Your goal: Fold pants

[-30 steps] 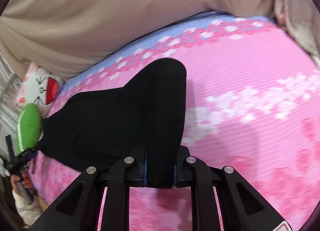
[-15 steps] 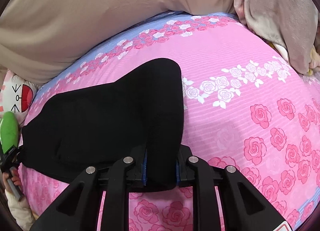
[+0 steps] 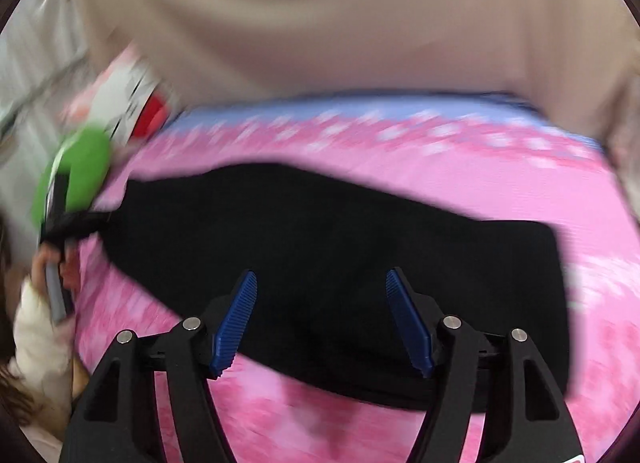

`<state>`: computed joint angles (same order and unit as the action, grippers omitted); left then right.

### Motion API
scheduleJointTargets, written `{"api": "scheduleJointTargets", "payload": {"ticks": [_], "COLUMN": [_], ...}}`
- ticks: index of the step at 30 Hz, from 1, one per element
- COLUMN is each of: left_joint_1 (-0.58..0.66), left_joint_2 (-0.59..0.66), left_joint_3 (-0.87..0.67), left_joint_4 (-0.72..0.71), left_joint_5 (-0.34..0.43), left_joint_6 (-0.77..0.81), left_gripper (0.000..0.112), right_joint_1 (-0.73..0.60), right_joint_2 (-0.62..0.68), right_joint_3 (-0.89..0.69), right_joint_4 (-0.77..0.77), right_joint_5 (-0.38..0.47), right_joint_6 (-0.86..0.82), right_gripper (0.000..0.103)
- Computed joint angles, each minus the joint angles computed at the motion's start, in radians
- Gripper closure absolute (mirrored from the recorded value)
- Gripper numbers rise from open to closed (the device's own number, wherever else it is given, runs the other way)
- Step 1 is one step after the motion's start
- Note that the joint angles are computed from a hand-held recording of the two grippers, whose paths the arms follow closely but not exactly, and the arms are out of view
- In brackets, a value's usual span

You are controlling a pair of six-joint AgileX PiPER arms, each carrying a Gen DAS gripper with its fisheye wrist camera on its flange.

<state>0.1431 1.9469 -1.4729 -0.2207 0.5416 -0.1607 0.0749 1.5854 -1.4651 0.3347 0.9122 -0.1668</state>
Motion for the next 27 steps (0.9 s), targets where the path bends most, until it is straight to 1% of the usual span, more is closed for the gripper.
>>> {"api": "scheduleJointTargets", "payload": {"ticks": [1,2,3,4,5,7,11,13,14,15,16,17,18,20,21,22,26,27], "left_joint_1": [0.005,0.009,0.013,0.013,0.012,0.013,0.017,0.021,0.023,0.026,0.028,0.029,0.031,0.020,0.004,-0.030,-0.167,-0.221], "left_joint_2": [0.000,0.000,0.002,0.000,-0.001,-0.001,0.000,0.000,0.000,0.001,0.000,-0.001,-0.006,-0.037,-0.060,-0.098,-0.213,-0.237], "left_joint_3": [0.001,0.002,0.000,0.003,0.006,0.008,0.008,0.010,0.010,0.009,0.008,0.007,0.007,0.015,0.019,0.016,-0.037,-0.054], "left_joint_4": [-0.016,-0.027,-0.038,-0.041,-0.040,-0.049,-0.068,-0.084,-0.093,-0.105,-0.114,-0.120,-0.137,-0.128,-0.102,-0.044,-0.021,0.006], "left_joint_5": [0.005,0.007,0.009,0.008,0.005,0.002,0.003,0.002,0.003,0.005,0.007,0.010,0.010,0.001,-0.009,-0.019,-0.011,-0.009], "left_joint_6": [0.016,0.029,0.045,0.052,0.056,0.071,0.094,0.108,0.114,0.125,0.134,0.141,0.159,0.164,0.161,0.132,0.163,0.153], "left_gripper": [0.088,0.088,0.088,0.088,0.088,0.088,0.088,0.088,0.088,0.088,0.088,0.088,0.090,0.092,0.093,0.093,0.094,0.094], "right_joint_1": [0.057,0.085,0.104,0.108,0.103,0.087,0.118,0.120,0.120,0.116,0.098,0.073,0.053,0.009,-0.009,-0.031,-0.140,-0.168], "right_joint_2": [0.045,0.075,0.105,0.132,0.158,0.175,0.207,0.293,0.317,0.303,0.287,0.278,0.259,0.177,0.144,0.112,0.006,-0.013], "right_joint_3": [-0.015,-0.024,-0.036,-0.042,-0.055,-0.103,-0.210,-0.277,-0.268,-0.235,-0.228,-0.243,-0.233,-0.185,-0.168,-0.144,-0.049,-0.030], "right_joint_4": [-0.048,-0.078,-0.100,-0.108,-0.112,-0.069,-0.061,-0.021,-0.006,0.016,0.055,0.096,0.116,0.076,0.039,0.010,-0.010,-0.002], "right_joint_5": [-0.006,-0.006,-0.004,-0.008,-0.008,0.003,0.009,0.057,0.052,0.016,0.021,0.053,0.059,0.028,0.022,0.015,-0.014,-0.015], "right_joint_6": [0.022,0.037,0.056,0.071,0.099,0.117,0.139,0.114,0.099,0.077,0.063,0.067,0.071,0.109,0.136,0.162,0.168,0.160], "right_gripper": [0.038,0.042,0.051,0.079,0.088,0.091,0.091,0.089,0.088,0.086,0.080,0.067,0.062,0.052,0.048,0.044,0.044,0.044]}}
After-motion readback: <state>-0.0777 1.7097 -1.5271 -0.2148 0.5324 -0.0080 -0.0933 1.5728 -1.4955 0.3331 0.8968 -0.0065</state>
